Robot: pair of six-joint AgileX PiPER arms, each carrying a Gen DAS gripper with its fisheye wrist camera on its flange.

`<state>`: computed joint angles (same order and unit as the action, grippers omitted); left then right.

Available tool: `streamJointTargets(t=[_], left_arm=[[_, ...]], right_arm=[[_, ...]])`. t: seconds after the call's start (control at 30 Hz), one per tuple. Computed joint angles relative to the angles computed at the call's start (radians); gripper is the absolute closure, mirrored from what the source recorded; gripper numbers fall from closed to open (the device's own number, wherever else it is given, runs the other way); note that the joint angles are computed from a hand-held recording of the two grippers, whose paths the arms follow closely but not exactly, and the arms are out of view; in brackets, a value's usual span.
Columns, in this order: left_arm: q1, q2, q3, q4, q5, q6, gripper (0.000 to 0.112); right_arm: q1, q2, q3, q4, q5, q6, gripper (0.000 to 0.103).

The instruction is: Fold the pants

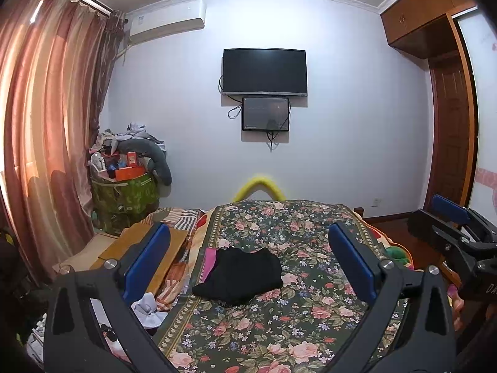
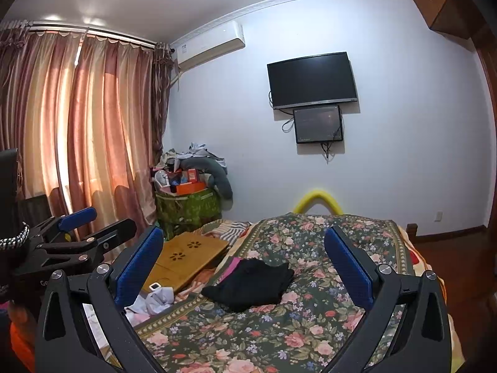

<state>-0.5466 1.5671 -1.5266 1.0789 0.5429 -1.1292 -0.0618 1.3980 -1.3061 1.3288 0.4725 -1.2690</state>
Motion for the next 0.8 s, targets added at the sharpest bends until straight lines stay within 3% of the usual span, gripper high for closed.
streamJointTargets(t=[0.3, 0.8], left_arm=[[0.02, -0.011, 0.013, -0.042, -0.053, 0.037, 0.01], [0.029, -0.009, 0.023, -0.058, -0.075, 0.045, 0.01]], right_arm=[[0.0, 0.004, -0.004, 0.002, 0.001, 0.0, 0.0], [0.009, 0.021, -0.001, 0.011, -0.007, -0.019, 0.0]])
